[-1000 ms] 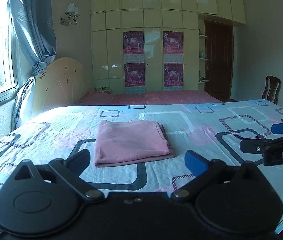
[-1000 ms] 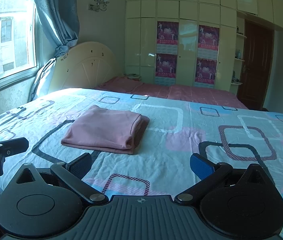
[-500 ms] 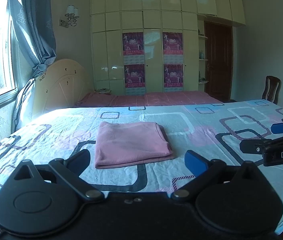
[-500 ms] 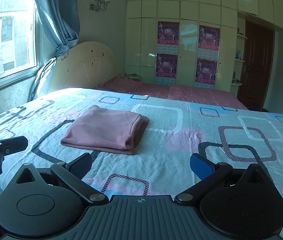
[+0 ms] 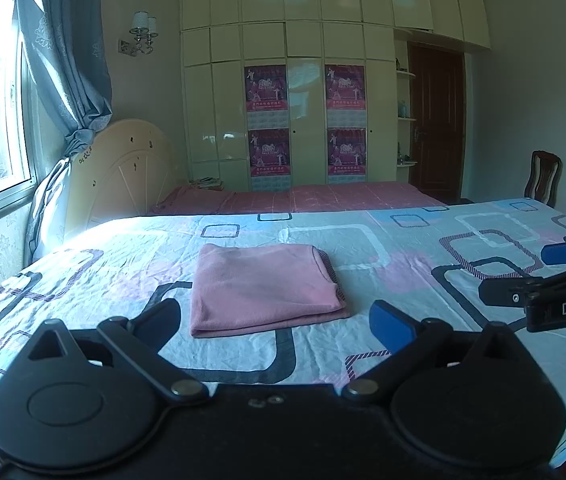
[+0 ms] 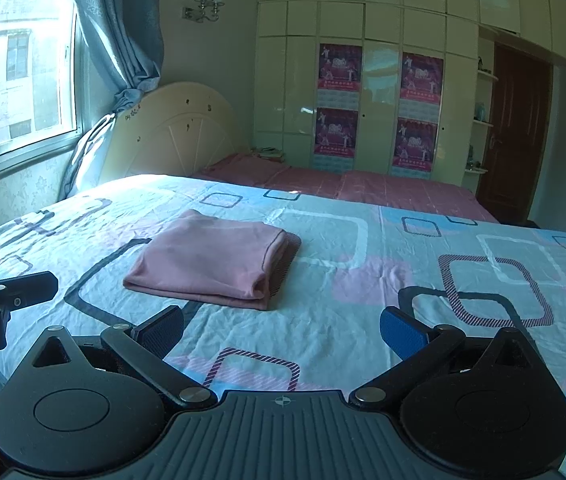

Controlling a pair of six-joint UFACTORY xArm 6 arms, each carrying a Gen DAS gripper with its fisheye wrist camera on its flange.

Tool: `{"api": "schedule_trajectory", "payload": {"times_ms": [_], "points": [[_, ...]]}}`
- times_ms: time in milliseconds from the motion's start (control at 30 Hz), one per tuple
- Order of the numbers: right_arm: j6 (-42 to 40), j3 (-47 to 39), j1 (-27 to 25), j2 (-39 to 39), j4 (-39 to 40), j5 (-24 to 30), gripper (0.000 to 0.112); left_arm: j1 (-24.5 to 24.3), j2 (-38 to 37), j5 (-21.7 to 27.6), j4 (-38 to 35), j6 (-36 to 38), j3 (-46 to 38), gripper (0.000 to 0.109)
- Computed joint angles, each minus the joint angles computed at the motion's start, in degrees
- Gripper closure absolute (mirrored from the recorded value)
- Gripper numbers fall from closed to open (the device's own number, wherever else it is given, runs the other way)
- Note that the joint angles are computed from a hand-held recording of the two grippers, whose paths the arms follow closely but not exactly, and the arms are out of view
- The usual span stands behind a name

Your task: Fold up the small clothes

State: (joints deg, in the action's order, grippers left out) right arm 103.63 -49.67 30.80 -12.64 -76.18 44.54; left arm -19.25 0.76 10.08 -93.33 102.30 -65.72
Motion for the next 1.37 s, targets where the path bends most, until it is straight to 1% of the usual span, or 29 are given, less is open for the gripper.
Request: {"api": "schedule_trajectory", "payload": {"times_ms": [367, 633, 933, 1067, 1167, 1367], "points": [[-0.29, 0.3, -0.46, -0.14, -0.21, -0.89, 0.01, 0.12, -0.02, 0.22, 0.59, -0.82, -0.07, 0.008], [-0.37, 0.79, -0.65, -0.11, -0.44, -1.3, 0.01, 0.05, -0.18, 0.59, 0.03, 0.79, 0.08, 0.008], [-0.1, 1.05, -0.75, -0.28, -0.77, -1.55, 0.01, -0.01, -0.11, 0.65, 0.61, 0.33, 0.07, 0.008], [-0.26, 0.85, -0.99, -0.17, -0.93, -1.75, 0.01, -0.07, 0.12, 0.61, -1.53, 2.53, -0.41, 0.009], [-0.16, 0.74, -1.3, -0.21, -1.36, -2.07, 0.01, 0.19, 0.39, 1.42, -1.12, 2.09, -0.75, 0.009], [-0.11, 0.4, -2.22, 0.19, -1.88, -3.73, 0.01, -0.31, 1.2, 0.18, -0.18, 0.78, -1.38, 0.008]]}}
